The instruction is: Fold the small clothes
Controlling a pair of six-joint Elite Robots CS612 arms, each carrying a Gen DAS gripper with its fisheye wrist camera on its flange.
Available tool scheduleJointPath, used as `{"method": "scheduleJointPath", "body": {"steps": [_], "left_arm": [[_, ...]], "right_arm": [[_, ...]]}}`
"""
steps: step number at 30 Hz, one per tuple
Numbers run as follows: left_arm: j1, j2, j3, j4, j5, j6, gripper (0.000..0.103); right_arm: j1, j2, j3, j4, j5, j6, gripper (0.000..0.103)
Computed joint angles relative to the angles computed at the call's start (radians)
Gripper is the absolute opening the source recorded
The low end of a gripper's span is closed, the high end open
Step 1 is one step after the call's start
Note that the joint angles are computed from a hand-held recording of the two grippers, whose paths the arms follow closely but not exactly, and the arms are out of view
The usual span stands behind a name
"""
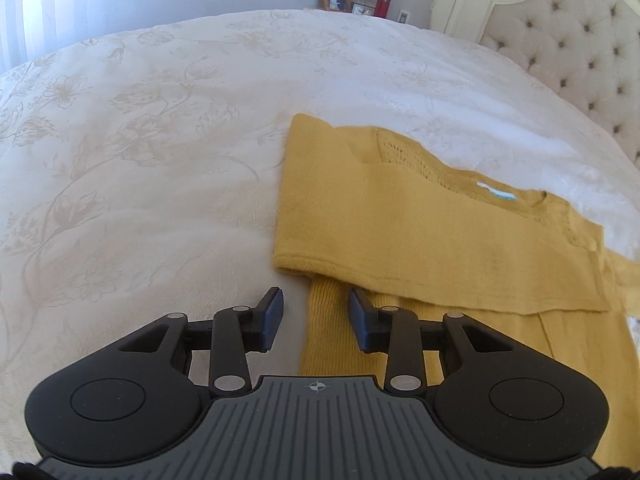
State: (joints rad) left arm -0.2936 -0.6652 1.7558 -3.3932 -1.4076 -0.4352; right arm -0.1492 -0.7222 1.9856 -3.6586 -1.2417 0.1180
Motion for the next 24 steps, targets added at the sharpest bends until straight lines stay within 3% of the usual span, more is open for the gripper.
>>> {"method": "scheduleJointPath", "body": {"steps": [3, 6, 8, 12, 16, 18, 21, 24], "left_arm": [[-0.002, 0.014, -0.018, 0.002, 0.021, 0.015, 0.036], [-0.031, 0.017, -0.02, 0.062, 0.23, 0.002, 0.038], [-0.029, 0.017, -0.016, 0.095, 0.271, -0.07, 0.037], [-0.025, 0.005, 0.013, 0.055, 0.278, -0.048, 0.035], [-0.018, -0.003, 0.04, -0.112, 0.224, 0.019, 0.035], [-0.019, 0.004, 0.018, -0.152, 0.221, 0.081, 0.037], [-0.005, 0.017, -0.037, -0.12, 0.162, 0.132, 0.042], [0.012, 0.04, -0.103, -0.051, 0.105, 0.109, 0.042]], "right_arm": [[0.006, 0.003, -0.004, 0.006, -0.004, -0.014, 0.083], [0.012, 0.006, -0.005, 0.007, -0.01, -0.03, 0.083], [0.015, 0.008, -0.005, 0.004, -0.017, -0.04, 0.083], [0.019, 0.013, -0.007, -0.002, -0.015, -0.043, 0.083], [0.025, 0.014, -0.01, 0.002, -0.018, -0.048, 0.083], [0.027, 0.014, -0.009, 0.0, -0.013, -0.052, 0.083], [0.033, 0.014, -0.007, -0.009, -0.013, -0.068, 0.083], [0.041, 0.015, -0.007, -0.013, -0.031, -0.102, 0.083]]}}
